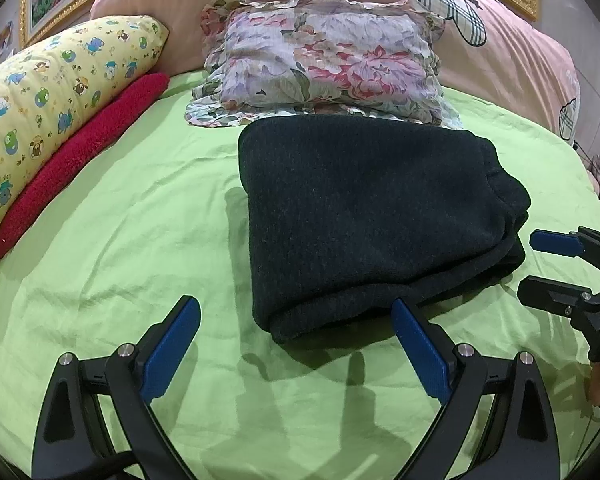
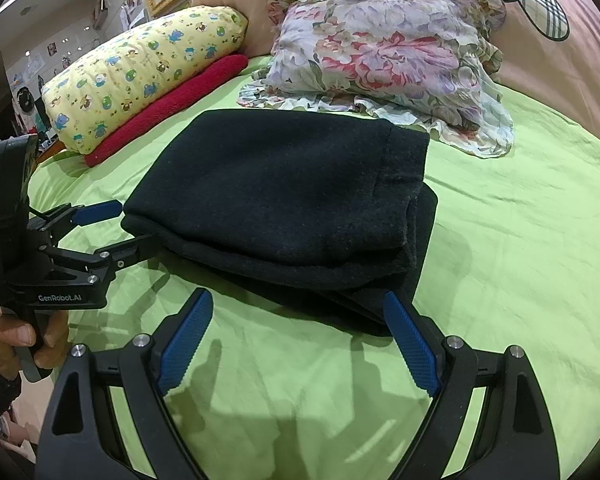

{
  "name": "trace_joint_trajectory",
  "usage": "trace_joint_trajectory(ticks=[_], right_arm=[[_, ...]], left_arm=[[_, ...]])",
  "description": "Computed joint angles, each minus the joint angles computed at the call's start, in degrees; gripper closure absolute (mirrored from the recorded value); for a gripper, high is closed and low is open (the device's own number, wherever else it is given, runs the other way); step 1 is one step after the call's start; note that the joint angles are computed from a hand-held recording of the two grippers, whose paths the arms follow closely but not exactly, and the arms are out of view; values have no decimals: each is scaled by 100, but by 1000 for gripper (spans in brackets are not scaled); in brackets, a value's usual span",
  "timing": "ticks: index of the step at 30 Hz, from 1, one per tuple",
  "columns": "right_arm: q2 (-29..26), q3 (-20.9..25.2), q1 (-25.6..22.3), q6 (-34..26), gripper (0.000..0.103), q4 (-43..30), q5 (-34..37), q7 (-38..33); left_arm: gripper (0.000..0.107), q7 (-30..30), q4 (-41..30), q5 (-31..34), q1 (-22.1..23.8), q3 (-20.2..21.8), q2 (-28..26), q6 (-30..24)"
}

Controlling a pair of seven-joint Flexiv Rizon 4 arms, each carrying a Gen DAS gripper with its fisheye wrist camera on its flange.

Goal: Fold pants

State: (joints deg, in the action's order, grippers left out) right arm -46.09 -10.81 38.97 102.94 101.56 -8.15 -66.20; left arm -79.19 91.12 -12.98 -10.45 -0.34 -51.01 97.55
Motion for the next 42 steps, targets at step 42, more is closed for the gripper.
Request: trace_joint_trajectory(ticks=[42], right_arm=[[0, 139, -125, 68, 15, -21, 45, -31]], left_arm=[[10, -185, -131, 118, -426, 583, -32, -320]])
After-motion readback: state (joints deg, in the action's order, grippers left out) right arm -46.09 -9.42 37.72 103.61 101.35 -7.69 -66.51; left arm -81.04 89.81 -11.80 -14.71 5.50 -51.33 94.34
